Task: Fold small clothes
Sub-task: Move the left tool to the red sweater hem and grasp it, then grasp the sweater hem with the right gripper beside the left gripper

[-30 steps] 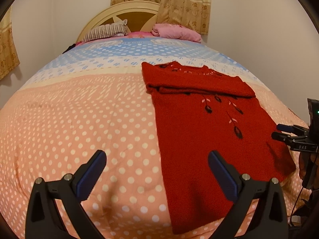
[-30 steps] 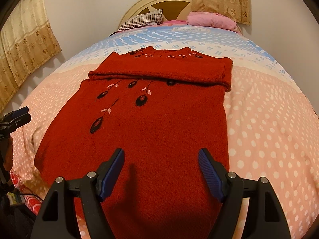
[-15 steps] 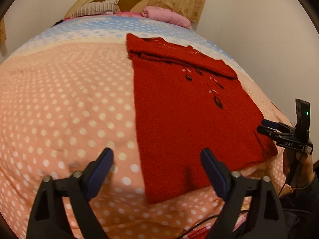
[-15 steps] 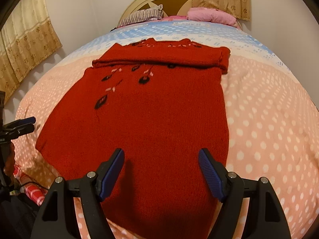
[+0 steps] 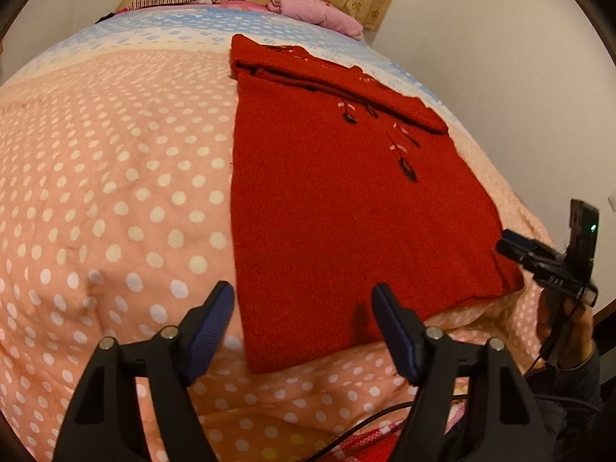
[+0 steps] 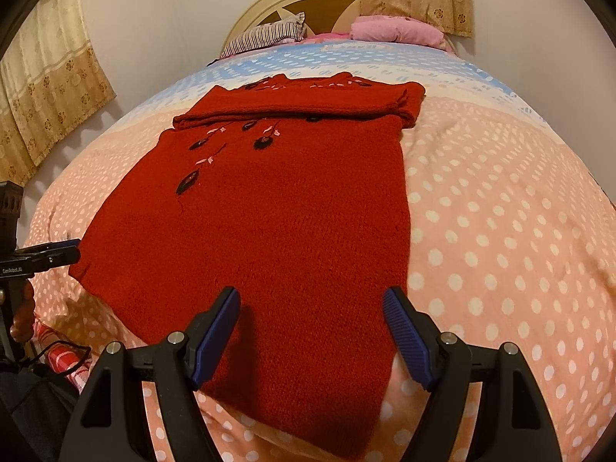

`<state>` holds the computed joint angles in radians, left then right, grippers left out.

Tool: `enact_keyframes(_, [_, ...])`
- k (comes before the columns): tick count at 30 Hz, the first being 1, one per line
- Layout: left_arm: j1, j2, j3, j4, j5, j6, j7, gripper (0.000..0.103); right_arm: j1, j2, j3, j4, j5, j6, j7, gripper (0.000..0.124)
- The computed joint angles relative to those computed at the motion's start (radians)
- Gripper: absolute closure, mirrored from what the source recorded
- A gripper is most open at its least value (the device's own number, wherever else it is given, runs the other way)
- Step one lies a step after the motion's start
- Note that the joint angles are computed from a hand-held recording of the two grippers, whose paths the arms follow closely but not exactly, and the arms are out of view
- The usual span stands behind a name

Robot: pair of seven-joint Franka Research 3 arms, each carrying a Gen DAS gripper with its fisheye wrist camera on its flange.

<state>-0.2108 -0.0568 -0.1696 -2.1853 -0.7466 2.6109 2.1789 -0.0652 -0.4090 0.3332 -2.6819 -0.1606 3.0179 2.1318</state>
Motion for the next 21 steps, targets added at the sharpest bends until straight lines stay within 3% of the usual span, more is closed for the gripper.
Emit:
enact_keyframes(4, [-0.002, -0.002, -0.007, -0.013, 0.070, 0.037, -0.052, 0.055, -0.007, -0.013, 0.004, -0.011, -0.001, 0.004, 0.007, 0.046])
enact_keyframes(6, [-0.004, -0.001, -0.006, -0.014, 0.079, 0.046, -0.061, 0.075, -0.014, -0.018, 0.010, -0.018, -0.001, 0.008, 0.013, 0.046])
enact_keyframes(7, [-0.004, 0.000, -0.004, -0.013, 0.079, 0.041, -0.060, 0.093, -0.020, -0.020, 0.015, -0.019, -0.002, 0.008, 0.017, 0.046])
enact_keyframes(15, [0.001, -0.010, 0.011, -0.010, 0.018, 0.018, -0.029, 0.094, -0.003, -0.056, -0.012, -0.053, 0.029, -0.015, 0.014, 0.046])
enact_keyframes(21, [0.010, -0.007, 0.018, 0.004, -0.037, -0.014, 0.009, 0.094, 0.057, -0.101, -0.072, -0.100, 0.098, -0.013, -0.023, 0.046])
